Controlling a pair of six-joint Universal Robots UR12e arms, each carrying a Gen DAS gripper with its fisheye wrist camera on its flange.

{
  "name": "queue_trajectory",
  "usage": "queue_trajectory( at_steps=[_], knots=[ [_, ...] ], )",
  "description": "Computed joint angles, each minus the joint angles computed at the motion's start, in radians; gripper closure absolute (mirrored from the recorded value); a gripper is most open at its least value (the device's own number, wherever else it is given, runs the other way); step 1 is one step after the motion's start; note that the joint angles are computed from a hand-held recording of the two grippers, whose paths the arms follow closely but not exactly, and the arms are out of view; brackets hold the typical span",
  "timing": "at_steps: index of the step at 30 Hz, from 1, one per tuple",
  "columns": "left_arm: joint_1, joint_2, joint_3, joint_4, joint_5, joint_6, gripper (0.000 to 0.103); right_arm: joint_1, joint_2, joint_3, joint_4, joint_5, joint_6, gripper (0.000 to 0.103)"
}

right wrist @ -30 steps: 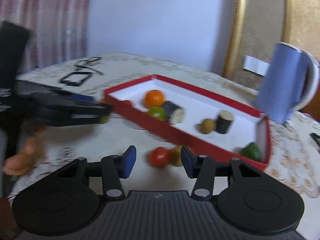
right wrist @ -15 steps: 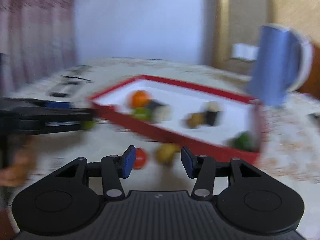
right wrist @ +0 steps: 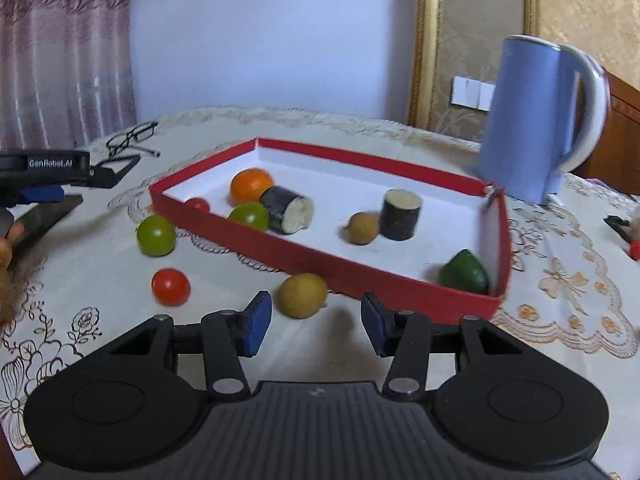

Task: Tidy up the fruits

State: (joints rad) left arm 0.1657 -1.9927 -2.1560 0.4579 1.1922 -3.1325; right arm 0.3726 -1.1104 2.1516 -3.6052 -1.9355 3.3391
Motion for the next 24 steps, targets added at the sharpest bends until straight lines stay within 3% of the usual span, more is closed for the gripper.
queue_trajectory(
  at_steps=[4, 6, 9, 13, 20, 24],
  knots=[
    [-0.018, -0.005, -0.006, 0.009, 0.021, 0.042, 0.016, -0.009, 0.003, -0.020, 0.044, 0.041, 0.003, 0.054],
    [-0.023, -0.011, -0.014, 0.058, 0.029, 0.056, 0.015, -0.015, 0.006, -0.031, 0.067, 0.052, 0.005, 0.054],
    [-0.027, -0.015, -0.017, 0.075, 0.034, 0.079, 0.015, -0.016, 0.004, -0.033, 0.074, 0.048, 0.018, 0.075],
    [-0.018, -0.015, -0.016, 0.065, -0.002, 0.085, 0.015, -0.005, -0.010, 0.017, -0.019, 0.008, 0.042, 0.075],
    [0.001, -0.007, -0.006, -0.010, -0.080, 0.068, 0.016, 0.004, -0.061, 0.134, -0.116, -0.104, 0.087, 0.075],
    [0.012, 0.006, 0.009, -0.122, -0.143, 0.102, 0.016, -0.003, -0.071, 0.165, -0.156, -0.118, 0.118, 0.075]
  ],
)
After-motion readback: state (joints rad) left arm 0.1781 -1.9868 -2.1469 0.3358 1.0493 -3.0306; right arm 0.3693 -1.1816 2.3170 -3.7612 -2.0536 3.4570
